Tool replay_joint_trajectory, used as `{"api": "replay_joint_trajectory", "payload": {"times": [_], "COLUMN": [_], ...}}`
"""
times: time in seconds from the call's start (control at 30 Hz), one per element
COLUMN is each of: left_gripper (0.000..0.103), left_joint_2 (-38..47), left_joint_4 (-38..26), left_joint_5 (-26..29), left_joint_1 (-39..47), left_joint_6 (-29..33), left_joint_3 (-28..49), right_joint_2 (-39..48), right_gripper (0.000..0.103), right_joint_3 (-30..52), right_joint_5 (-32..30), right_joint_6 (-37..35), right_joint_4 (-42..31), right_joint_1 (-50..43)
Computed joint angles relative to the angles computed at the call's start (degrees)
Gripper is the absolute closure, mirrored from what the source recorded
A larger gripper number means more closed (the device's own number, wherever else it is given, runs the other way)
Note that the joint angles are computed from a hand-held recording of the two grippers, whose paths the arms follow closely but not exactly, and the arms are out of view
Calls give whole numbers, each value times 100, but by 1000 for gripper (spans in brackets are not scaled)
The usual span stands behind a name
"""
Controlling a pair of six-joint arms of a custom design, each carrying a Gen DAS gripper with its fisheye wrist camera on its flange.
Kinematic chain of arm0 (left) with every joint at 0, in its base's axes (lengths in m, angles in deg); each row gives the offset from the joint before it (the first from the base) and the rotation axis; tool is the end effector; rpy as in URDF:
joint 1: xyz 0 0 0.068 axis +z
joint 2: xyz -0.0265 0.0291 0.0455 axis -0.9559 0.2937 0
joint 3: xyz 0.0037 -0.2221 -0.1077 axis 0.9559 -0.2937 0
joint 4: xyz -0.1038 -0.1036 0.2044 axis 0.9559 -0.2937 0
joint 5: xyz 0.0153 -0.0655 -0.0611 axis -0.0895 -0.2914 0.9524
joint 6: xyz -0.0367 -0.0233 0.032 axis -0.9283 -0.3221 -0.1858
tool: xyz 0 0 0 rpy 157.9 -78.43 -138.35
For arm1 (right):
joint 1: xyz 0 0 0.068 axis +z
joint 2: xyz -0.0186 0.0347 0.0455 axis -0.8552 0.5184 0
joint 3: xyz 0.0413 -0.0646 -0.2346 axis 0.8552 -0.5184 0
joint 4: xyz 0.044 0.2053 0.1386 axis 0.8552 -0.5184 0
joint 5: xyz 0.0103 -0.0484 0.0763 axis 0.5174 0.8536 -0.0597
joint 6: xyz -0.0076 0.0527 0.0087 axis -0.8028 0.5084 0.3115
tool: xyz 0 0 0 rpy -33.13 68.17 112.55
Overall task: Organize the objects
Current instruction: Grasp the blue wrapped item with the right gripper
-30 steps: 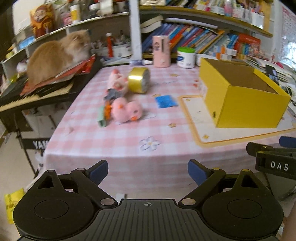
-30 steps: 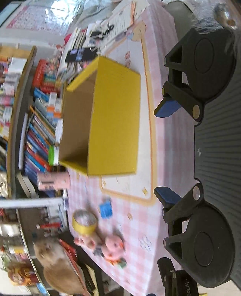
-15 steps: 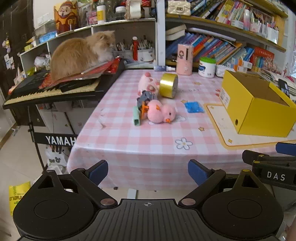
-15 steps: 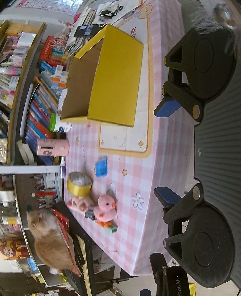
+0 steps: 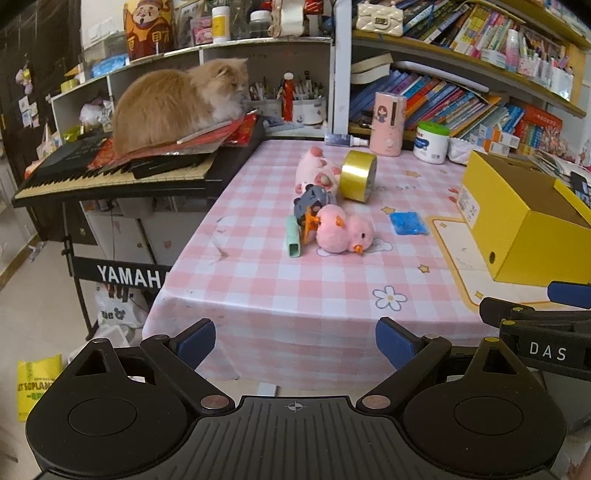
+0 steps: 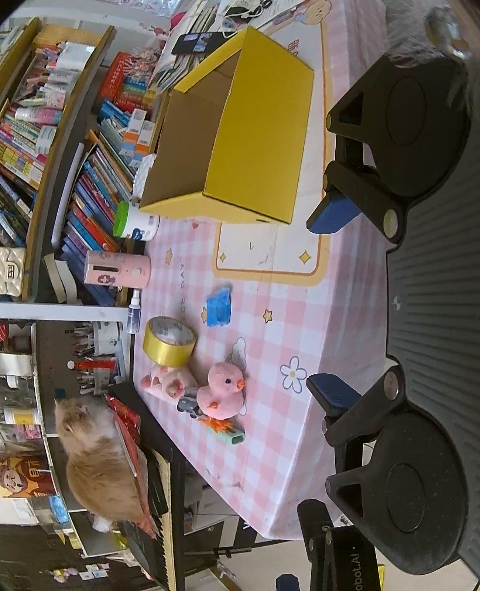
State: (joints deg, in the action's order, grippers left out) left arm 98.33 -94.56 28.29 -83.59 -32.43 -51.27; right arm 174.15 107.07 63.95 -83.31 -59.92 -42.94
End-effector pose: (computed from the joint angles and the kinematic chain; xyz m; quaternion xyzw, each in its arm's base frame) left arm 0.2313 -0.0287 0.1502 -0.1716 0.8950 0.0822 0.4035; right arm 0.3045 0.0914 0.1507 -0.2249 0.8779 0.0862 0.4140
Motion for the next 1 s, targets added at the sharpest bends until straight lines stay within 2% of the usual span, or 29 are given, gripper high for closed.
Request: {"api": "replay_joint_trajectory", "payload": {"times": [0.17, 0.3, 0.53, 0.8, 1.0], "left_gripper": [8, 8, 8, 8, 8], "left_joint_2": [496, 963, 2058, 2996, 3725], "left_joint_4": [211, 524, 663, 652, 268], "left_joint_5": [83, 365, 522, 650, 724], "left_joint_1": [231, 467, 695, 922, 983], "left_joint_6": [139, 245, 368, 391, 536], "left_joint_3": [273, 547, 1454, 2423, 3275], "right_joint_2": [530, 1041, 2184, 3969, 5574], "right_gripper": [21, 22, 24, 27, 28], "right_joint_3": [473, 1051, 2593, 5297, 7893], "right_joint_5": [-31, -46, -213, -356, -277], "right_joint_6": [-34, -39, -117, -92, -41], "right_joint_4": [11, -52, -484, -1661, -2969], "right_joint_1": [72, 117, 173, 215, 229]}}
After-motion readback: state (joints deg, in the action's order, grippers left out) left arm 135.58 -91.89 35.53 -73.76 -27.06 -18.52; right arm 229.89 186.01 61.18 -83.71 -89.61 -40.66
